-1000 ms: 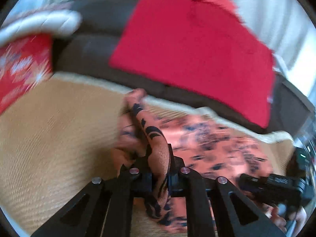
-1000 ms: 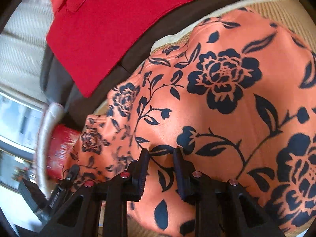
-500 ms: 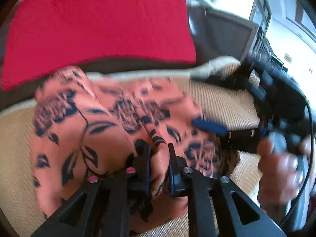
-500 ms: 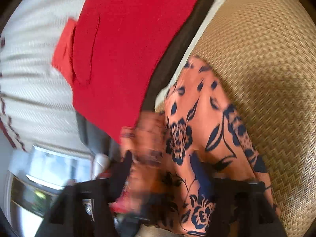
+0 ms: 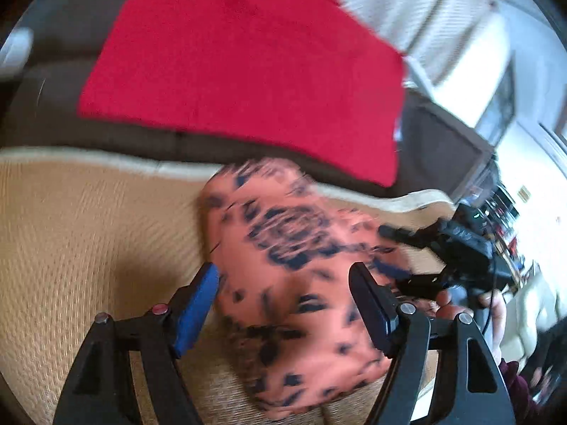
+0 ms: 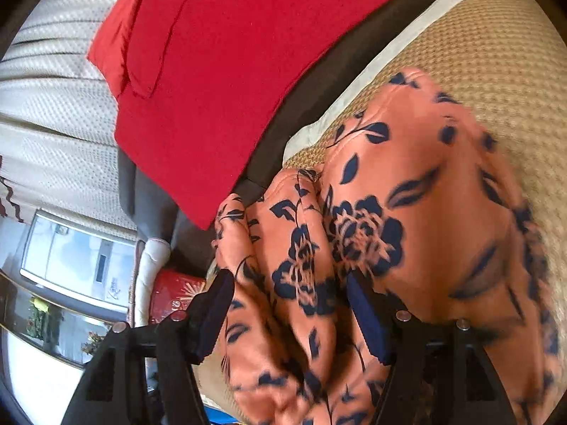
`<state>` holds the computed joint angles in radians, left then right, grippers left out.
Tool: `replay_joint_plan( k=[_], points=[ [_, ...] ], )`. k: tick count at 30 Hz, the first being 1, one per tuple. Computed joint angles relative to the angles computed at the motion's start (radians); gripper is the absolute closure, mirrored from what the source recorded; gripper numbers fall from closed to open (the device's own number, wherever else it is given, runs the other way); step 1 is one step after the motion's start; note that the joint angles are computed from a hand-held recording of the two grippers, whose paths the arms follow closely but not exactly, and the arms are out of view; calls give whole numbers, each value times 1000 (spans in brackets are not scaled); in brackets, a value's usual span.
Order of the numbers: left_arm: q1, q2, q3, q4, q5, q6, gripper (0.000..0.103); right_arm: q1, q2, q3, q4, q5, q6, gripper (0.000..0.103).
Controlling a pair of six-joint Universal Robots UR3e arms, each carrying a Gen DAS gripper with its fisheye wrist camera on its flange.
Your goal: Fold small clothes
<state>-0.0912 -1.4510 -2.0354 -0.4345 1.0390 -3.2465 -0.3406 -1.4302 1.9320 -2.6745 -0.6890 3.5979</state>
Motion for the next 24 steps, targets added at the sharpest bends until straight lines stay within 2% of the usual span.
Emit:
replay_joint_plan(
  k=[6, 10, 11, 12, 13, 14, 15, 20, 22, 24],
  points=[
    [-61, -53, 13, -73, 72, 110, 27, 161, 209, -285, 67, -51, 7, 33],
    [-86, -68, 26, -89, 64, 140, 27, 247, 221, -363, 106, -140, -30, 33],
    [-86, -67, 27, -94, 58, 139, 27, 268, 229, -388, 124, -176, -41, 38],
    [-85, -81, 35, -91, 52, 134, 27, 295, 229, -408, 155, -221, -71, 62],
    [-85, -86, 41, -91, 47, 125, 27, 318, 235, -435, 181, -256, -94, 72],
    [-84, -85, 42, -89, 39, 112, 27, 340, 234, -455, 202, -290, -112, 76],
    [-102, -116, 66, -62, 45, 85, 27, 354, 218, -452, 189, -318, -101, 79],
    [-114, -76, 19, 112, -20, -11, 27, 326, -5, -303, 64, -411, -91, 81],
    [-142, -97, 29, 174, -20, -43, 26, 282, -113, -233, 20, -427, -79, 81],
    [-198, -148, 75, 178, 13, -60, 25, 212, -227, -147, 5, -426, -88, 81]
  ],
)
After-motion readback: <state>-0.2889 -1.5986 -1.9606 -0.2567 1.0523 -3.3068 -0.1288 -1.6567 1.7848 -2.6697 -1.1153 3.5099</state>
